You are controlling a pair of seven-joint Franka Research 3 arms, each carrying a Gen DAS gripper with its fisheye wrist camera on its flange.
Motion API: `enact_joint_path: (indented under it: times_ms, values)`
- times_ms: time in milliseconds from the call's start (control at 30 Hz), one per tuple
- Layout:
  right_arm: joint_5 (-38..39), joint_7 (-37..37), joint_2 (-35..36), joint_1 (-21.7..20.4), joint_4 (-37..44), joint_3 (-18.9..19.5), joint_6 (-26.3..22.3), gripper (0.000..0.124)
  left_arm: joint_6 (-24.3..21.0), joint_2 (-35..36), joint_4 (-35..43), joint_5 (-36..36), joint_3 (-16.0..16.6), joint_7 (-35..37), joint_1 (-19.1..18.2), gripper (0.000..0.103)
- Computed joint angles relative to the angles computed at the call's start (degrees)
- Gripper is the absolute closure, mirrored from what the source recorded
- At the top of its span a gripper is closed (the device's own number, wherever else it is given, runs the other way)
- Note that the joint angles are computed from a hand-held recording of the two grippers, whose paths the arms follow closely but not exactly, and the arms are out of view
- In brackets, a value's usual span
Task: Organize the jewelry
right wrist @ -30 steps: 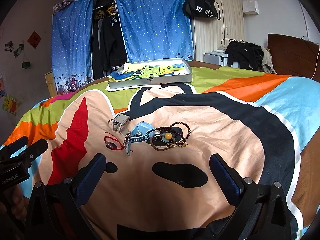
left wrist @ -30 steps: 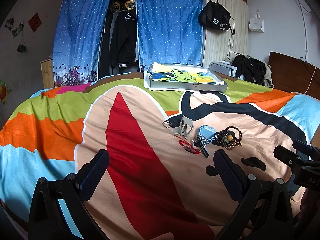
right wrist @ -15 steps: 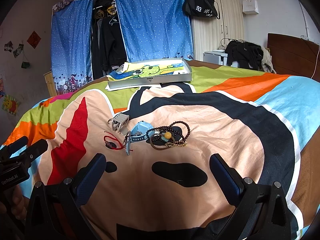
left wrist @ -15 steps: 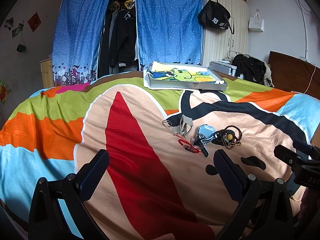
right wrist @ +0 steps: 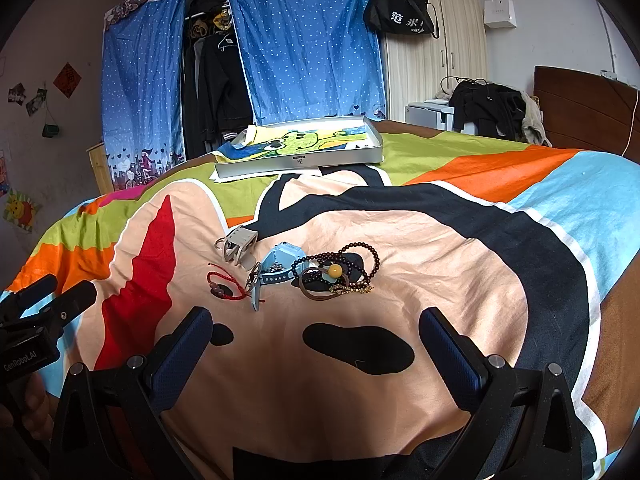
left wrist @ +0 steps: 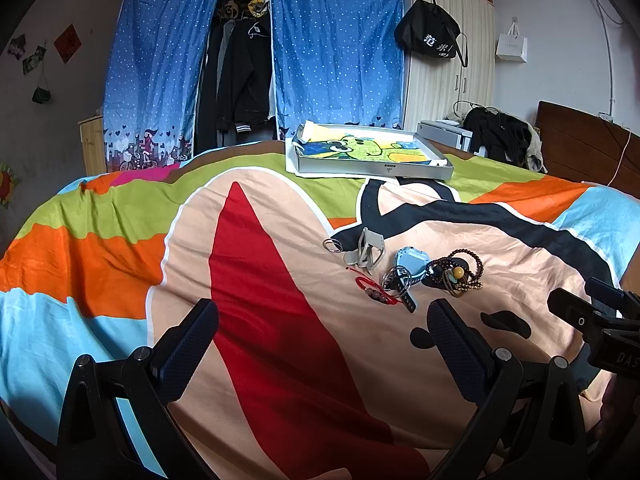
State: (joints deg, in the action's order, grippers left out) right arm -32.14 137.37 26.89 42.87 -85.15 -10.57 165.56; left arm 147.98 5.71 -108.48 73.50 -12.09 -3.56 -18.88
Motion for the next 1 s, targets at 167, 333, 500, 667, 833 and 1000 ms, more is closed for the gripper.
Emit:
enact_joint_path:
  times_ms: [167, 333, 500, 667, 833, 1000]
  values:
    - [-0.1, 0.16, -0.02, 0.12, -0.07, -0.18, 0.06, 0.021, 0.02, 0.01, 0.1, -0.42, 0.0, 0.52, 0.01, 0.002]
    - [0.04, -0.03, -0.05, 0.01, -0.08, -0.03, -0.03, 0.021, -0.08, 0.09, 0.18, -1.29, -0.05, 1.58, -0.03, 0.002]
    - [0.65, -0.82, -0.15, -0.48, -0.25, 0.49, -0.77, 0.021, -2.51, 1.11, 1.6, -7.16, -0.18, 8.38, -0.06, 0.002]
    - [2.38, -1.53, 0.39, -1.55, 1.46, 1.3, -2.46, 0.021, -1.78, 1.78, 3.0, -12.6, 0.64, 15.69, 0.83, 0.002]
    - [5.03, -4.6, 2.56, -3.33, 6.28, 3.01, -5.25, 0.021, 0.94, 3.04, 5.01, -16.25, 1.62, 23.83, 2.22, 0.002]
    - [13.63, -15.9, 6.79, -7.65, 14.63, 8.11, -10.28, 0.021, 8.39, 5.14, 6.1, -26.6, 1.89, 37.66, 5.26, 0.002]
